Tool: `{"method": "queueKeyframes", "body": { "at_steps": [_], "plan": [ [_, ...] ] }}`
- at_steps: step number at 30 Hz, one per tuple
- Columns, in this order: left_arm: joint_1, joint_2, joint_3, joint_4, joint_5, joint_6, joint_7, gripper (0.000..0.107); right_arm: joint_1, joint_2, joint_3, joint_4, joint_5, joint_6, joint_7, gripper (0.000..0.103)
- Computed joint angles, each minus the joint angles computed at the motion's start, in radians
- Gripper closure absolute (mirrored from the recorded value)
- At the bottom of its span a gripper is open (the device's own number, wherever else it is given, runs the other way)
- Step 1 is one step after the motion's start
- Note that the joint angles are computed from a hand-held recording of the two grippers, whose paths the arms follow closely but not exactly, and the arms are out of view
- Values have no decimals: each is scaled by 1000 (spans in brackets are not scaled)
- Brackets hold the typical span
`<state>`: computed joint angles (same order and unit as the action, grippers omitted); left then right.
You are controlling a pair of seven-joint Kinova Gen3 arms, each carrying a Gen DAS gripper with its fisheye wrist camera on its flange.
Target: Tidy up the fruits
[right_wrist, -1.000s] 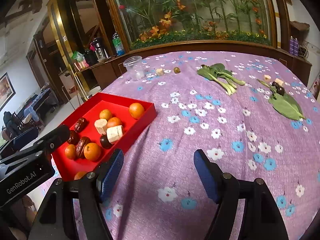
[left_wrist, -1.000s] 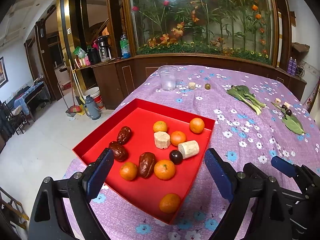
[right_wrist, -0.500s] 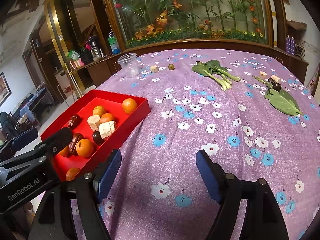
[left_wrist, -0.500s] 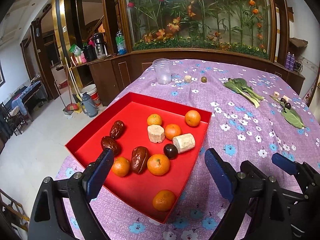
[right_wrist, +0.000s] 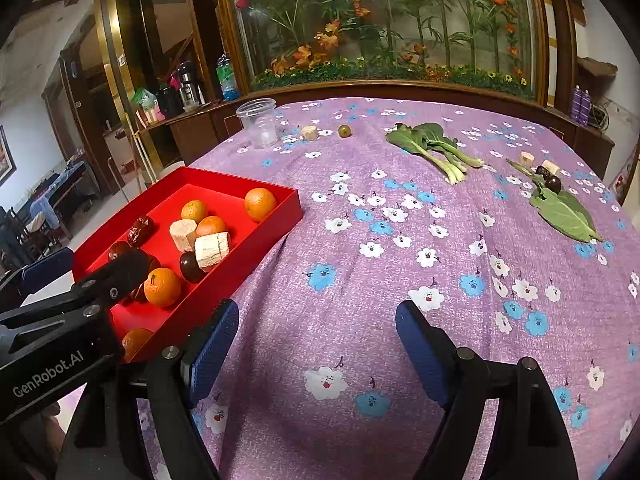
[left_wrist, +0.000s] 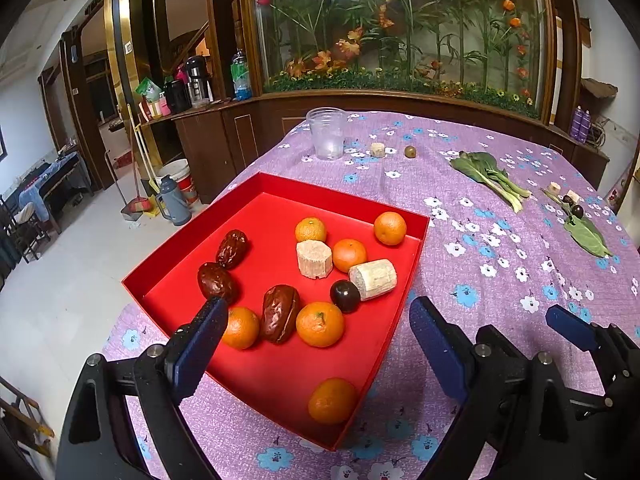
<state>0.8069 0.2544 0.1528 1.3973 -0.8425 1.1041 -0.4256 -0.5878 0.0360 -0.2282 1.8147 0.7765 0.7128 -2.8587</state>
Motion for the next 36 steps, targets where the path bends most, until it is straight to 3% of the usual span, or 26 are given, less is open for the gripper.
{"method": "queueKeyframes", "body": {
  "at_steps": [10,12,16,18,22,24,27,30,36],
  "plan": [
    [-11,-16,6,25,0,-11,20,16,-27,8,-10,-10,32,36,-20,16],
    [-55,-19,66,31,-17,1,35,16,-34,8,-13,-11,41,44,-24,15],
    [-191,-20,252,49,-85,30,83,16,-50,4,-21,-6,76,62,-50,14],
    [-208,-25,297,69,-140,44,131,16,-56,1,-25,-3,94,72,-62,14],
    [-58,-54,208,121,-303,103,281,15,-64,-7,-35,5,122,83,-83,13],
    [35,-81,150,148,-384,144,343,4,-71,-15,-44,13,149,91,-104,13],
    [133,-104,82,186,-474,173,433,4,-73,-32,-54,28,185,85,-135,13],
    [100,-97,109,149,-432,202,409,4,-73,-47,-71,42,221,86,-164,11],
    [48,-100,115,118,-313,149,328,4,-75,-51,-92,38,237,98,-160,9]
  ]
}}
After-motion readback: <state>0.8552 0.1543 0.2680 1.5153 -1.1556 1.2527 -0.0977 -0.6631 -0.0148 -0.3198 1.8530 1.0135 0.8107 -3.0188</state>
